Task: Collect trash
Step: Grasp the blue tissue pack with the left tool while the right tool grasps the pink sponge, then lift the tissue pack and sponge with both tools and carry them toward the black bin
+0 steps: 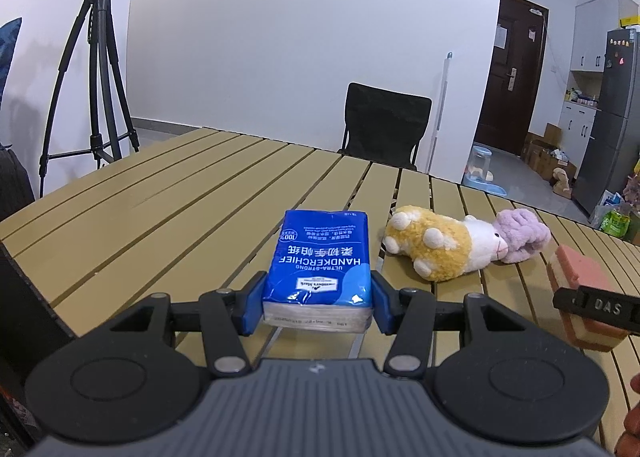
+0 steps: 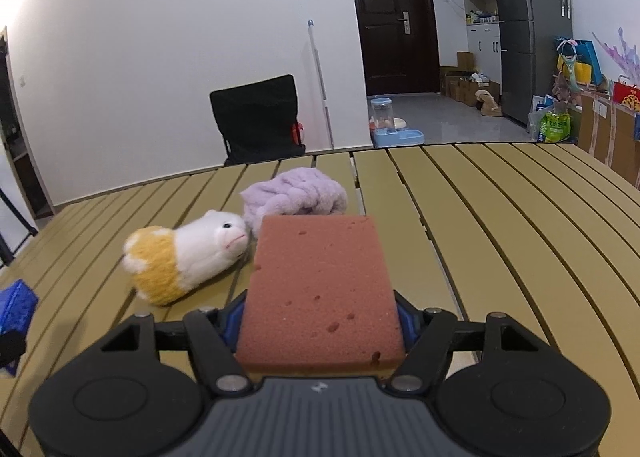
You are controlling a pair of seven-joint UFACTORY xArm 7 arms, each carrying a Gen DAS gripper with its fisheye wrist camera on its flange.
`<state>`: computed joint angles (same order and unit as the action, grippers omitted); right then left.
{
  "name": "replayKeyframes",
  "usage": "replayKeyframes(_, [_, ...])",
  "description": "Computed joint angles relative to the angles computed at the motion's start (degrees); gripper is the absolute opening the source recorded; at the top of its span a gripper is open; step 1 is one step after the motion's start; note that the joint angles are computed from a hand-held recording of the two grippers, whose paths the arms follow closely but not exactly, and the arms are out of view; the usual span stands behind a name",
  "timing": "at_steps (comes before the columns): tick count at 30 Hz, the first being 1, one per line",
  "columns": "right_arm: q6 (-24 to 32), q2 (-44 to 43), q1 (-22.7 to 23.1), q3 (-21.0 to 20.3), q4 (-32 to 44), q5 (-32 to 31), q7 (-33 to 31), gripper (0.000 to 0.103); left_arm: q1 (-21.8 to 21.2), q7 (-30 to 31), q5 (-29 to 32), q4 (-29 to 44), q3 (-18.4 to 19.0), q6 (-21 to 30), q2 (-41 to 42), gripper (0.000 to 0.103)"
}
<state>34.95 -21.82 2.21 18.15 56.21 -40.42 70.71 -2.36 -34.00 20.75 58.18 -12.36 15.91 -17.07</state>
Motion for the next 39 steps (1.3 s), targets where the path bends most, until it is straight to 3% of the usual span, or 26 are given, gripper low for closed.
replayKeyframes(16, [-1.42,-16.02,2.15,4.92,-10.53,9.37,-3.62,0.068,-1.36,7.6,-5.85,-7.71,1.82,0.68,-10.86,0.053])
replayKeyframes(28, [1.32,-25.23,4.32,10.18,-14.74,15.95,-7.32,0.068,-4.18,15.13,-13.26,-16.31,4.47,2.16,-22.17,0.053])
replayKeyframes(39, [5.67,-30.85,7.88,14.66,-16.63,20.34,-8.0,0.068,-7.04,20.97,-18.72,-24.19,6.73,7.58,-33.79,0.053])
